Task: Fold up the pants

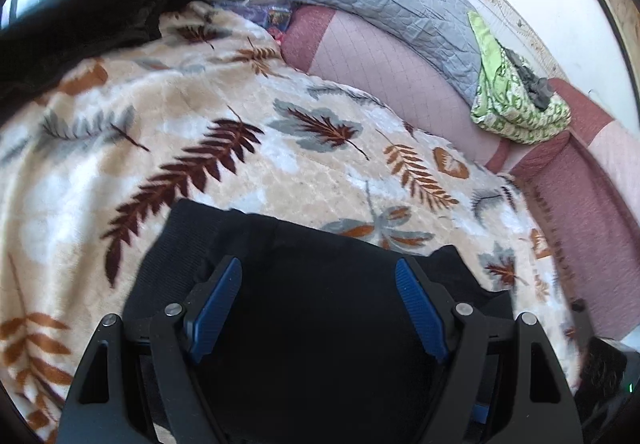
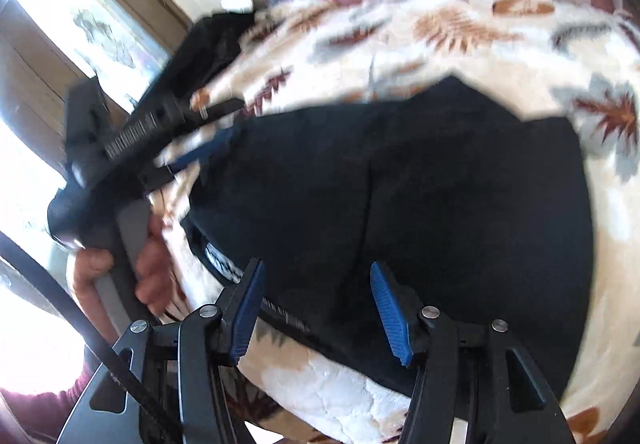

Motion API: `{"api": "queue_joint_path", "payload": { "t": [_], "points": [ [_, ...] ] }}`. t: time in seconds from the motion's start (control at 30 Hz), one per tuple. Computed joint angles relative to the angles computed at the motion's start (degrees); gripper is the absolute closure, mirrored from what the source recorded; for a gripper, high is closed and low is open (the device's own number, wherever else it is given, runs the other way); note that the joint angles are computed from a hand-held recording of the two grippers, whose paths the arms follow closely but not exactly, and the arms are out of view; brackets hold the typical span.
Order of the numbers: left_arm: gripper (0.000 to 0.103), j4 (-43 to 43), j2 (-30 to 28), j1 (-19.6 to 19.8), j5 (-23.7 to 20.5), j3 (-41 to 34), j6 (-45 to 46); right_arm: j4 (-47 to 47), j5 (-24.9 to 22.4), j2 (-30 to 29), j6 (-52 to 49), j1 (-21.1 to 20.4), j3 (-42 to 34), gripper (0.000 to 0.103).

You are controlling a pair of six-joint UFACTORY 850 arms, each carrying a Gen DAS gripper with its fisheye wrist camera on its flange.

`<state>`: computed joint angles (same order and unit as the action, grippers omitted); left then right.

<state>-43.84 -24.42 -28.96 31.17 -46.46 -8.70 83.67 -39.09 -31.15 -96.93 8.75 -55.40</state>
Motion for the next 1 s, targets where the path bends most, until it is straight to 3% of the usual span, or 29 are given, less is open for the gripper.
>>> {"api": "queue_joint_path", "payload": {
  "t": [0.07,0.23,0.43,0.73,1.0],
  "points": [
    [0.024,-5.7,-0.2,-1.0,1.0,-0.6,5.9,4.5,3.6,1.4,-6.8,1.5,2.2,0.038],
    [0.024,-13.6,-1.2,-2.7,2.3,-2.2,14.9,8.7,7.2,3.3,-14.1,3.1,4.5,0.034],
    [0.024,-18.7,-2.2,-4.1,3.7,-3.5,21.2,14.1,6.9,5.0,-19.1,2.7,6.9,0.034],
    [0.024,-18.0,-2.3,-4.6,4.3,-3.5,20.6,32.5,7.0,10.9,-37.3,2.2,11.6,0.032],
    [0.024,-16.2,-1.6,-4.8,5.4,-2.7,18.1,32.6,8.3,9.7,-34.7,1.7,10.8,0.031]
  ]
}}
